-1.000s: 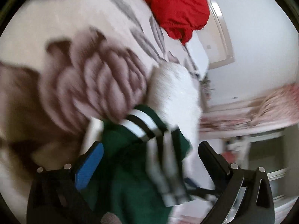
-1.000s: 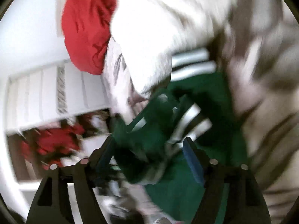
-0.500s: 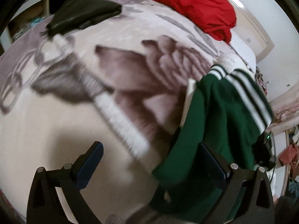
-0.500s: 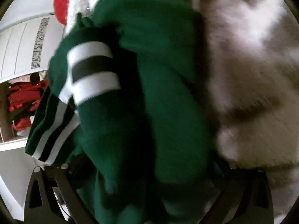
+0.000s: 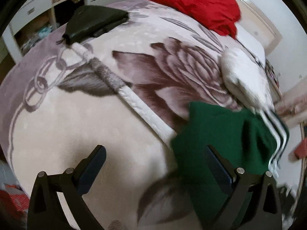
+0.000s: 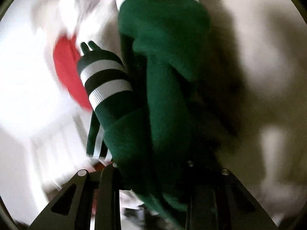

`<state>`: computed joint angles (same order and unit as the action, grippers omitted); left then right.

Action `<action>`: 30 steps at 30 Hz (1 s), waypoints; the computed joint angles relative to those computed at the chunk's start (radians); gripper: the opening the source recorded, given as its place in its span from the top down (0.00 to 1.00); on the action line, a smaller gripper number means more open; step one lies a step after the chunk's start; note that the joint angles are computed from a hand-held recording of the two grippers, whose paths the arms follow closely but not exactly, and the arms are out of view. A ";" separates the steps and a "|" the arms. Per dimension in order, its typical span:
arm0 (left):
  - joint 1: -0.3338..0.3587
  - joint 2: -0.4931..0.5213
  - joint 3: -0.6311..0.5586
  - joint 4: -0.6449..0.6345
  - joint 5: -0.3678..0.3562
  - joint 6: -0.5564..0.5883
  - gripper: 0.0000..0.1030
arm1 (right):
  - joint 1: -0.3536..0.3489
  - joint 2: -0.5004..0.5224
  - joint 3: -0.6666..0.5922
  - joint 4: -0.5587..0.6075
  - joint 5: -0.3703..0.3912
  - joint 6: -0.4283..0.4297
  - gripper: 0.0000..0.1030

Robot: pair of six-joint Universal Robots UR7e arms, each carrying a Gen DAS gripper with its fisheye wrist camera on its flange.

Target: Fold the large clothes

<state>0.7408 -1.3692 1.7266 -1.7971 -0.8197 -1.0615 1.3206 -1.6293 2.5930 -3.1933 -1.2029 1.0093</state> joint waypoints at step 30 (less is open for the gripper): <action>-0.081 0.227 0.024 0.012 -0.092 0.075 0.00 | 0.273 0.223 -0.694 1.089 -0.397 -0.692 0.34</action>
